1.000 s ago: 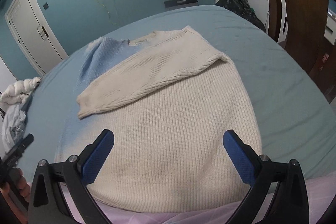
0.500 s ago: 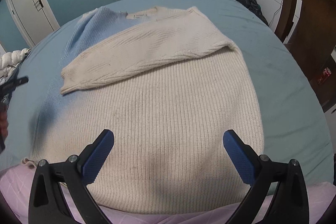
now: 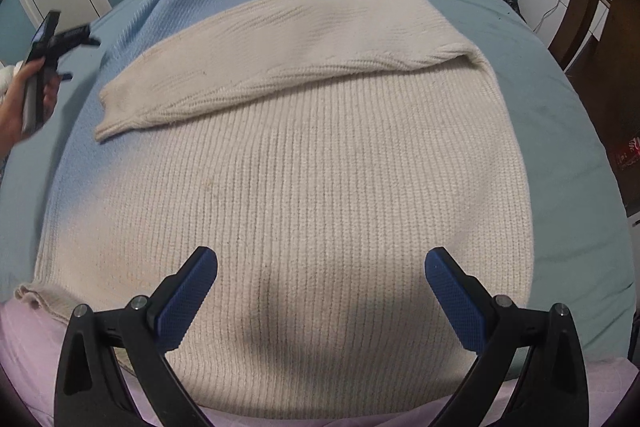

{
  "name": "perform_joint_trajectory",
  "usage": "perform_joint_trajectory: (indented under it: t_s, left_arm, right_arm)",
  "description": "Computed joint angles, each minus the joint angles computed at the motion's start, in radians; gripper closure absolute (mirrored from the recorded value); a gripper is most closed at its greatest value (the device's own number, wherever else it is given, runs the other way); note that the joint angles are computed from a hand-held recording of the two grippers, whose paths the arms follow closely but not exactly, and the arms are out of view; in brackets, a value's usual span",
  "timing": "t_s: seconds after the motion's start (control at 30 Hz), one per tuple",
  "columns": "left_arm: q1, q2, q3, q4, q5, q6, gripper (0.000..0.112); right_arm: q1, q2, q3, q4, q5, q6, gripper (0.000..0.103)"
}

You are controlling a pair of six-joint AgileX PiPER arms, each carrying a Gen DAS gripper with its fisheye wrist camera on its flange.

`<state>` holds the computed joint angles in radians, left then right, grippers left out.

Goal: Fold small clothes
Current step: 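Move the left gripper to the blue side edge and grasp it, then lift the blue side with the left gripper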

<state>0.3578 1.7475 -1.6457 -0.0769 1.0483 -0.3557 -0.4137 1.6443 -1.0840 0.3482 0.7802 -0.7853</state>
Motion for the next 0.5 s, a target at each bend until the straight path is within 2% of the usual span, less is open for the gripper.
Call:
perform_joint_trajectory:
  t_s: [0.1, 0.17, 0.23, 0.27, 0.3, 0.33, 0.37, 0.43, 0.5]
  left_arm:
    - [-0.011, 0.094, -0.080, -0.024, 0.021, -0.048, 0.009]
    - [-0.078, 0.136, -0.129, 0.114, 0.053, -0.102, 0.010]
    - [-0.129, 0.157, -0.156, 0.183, 0.081, -0.095, 0.023]
    - [-0.142, 0.151, -0.152, 0.191, 0.070, -0.091, 0.039]
    - [-0.145, 0.139, -0.145, 0.160, 0.052, -0.065, 0.073]
    - [-0.135, 0.133, -0.142, 0.096, 0.043, -0.024, 0.090]
    - [-0.133, 0.128, -0.145, 0.071, 0.047, -0.017, 0.100]
    - [-0.131, 0.101, -0.140, 0.079, 0.066, -0.051, 0.104]
    - [-0.094, 0.004, -0.044, 0.053, 0.008, -0.081, 0.104]
  right_arm:
    - [0.011, 0.005, 0.010, -0.015, -0.012, 0.005, 0.002]
    - [0.015, 0.014, 0.011, -0.023, -0.012, 0.008, 0.002]
    - [0.017, 0.027, 0.004, -0.028, -0.005, 0.014, 0.001]
    - [0.020, 0.030, 0.005, -0.030, -0.008, 0.018, 0.002]
    - [0.021, 0.030, 0.008, -0.030, -0.013, 0.016, 0.002]
    - [0.023, 0.030, 0.014, -0.031, -0.019, 0.012, 0.002]
    - [0.026, 0.028, 0.019, -0.035, -0.022, 0.009, 0.002]
    - [0.031, 0.029, 0.025, -0.048, -0.021, 0.008, 0.002]
    - [0.036, 0.032, 0.030, -0.064, -0.019, 0.012, 0.002]
